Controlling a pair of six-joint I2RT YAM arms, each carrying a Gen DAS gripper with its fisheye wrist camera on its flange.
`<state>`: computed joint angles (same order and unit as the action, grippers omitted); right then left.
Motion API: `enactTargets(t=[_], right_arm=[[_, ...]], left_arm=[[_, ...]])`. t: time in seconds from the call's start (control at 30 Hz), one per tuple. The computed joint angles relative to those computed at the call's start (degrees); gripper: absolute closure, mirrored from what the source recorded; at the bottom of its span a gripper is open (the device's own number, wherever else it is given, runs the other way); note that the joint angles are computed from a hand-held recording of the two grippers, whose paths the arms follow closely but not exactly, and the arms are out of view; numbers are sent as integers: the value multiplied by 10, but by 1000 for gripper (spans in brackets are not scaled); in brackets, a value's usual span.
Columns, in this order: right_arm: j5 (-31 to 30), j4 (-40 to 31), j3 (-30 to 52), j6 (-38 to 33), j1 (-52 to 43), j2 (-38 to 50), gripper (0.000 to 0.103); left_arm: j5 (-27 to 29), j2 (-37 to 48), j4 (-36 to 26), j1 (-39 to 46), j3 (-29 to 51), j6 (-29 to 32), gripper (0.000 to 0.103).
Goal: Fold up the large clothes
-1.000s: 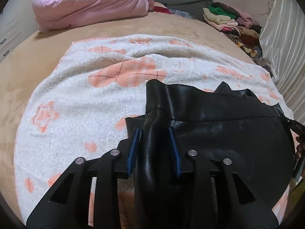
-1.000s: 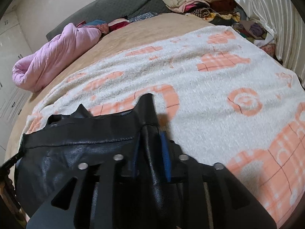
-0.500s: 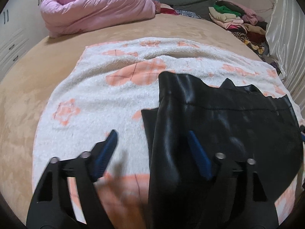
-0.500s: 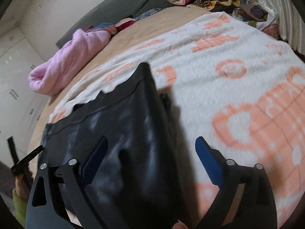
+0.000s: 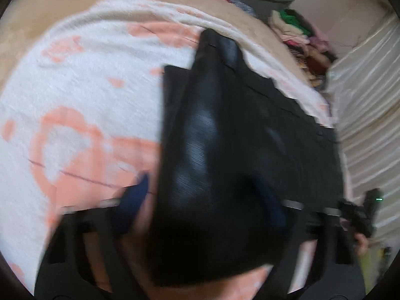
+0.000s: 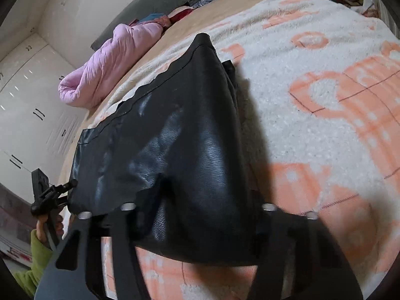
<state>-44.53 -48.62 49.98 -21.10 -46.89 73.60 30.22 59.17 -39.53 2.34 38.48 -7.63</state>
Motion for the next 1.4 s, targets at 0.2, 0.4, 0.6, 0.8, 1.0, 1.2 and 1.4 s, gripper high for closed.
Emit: enactTargets(t=[0.2, 0.4, 0.6, 0.8, 1.0, 1.2, 1.4], right_arm=[[12, -45, 2, -28, -26, -37, 72], [66, -37, -25, -21, -28, -117, 44], [144, -4, -70, 15, -3, -291, 23], [163, -25, -68, 59, 79, -372, 23], [296, -8, -60, 179, 337, -381, 41], [441, 37, -54, 288, 596, -317, 71], [503, 78, -44, 331, 689, -228, 73]], left_arm=[[-54, -80, -44, -45, -11, -16, 54], [-52, -108, -76, -33, -13, -6, 50], [-65, -131, -109, -22, 7, 9, 45], [-98, -175, -147, -29, 23, 22, 32], [-135, -197, -164, -38, 33, 27, 22], [-112, -196, -174, 10, 38, 49, 15], [-94, -182, -171, 33, 37, 60, 15]])
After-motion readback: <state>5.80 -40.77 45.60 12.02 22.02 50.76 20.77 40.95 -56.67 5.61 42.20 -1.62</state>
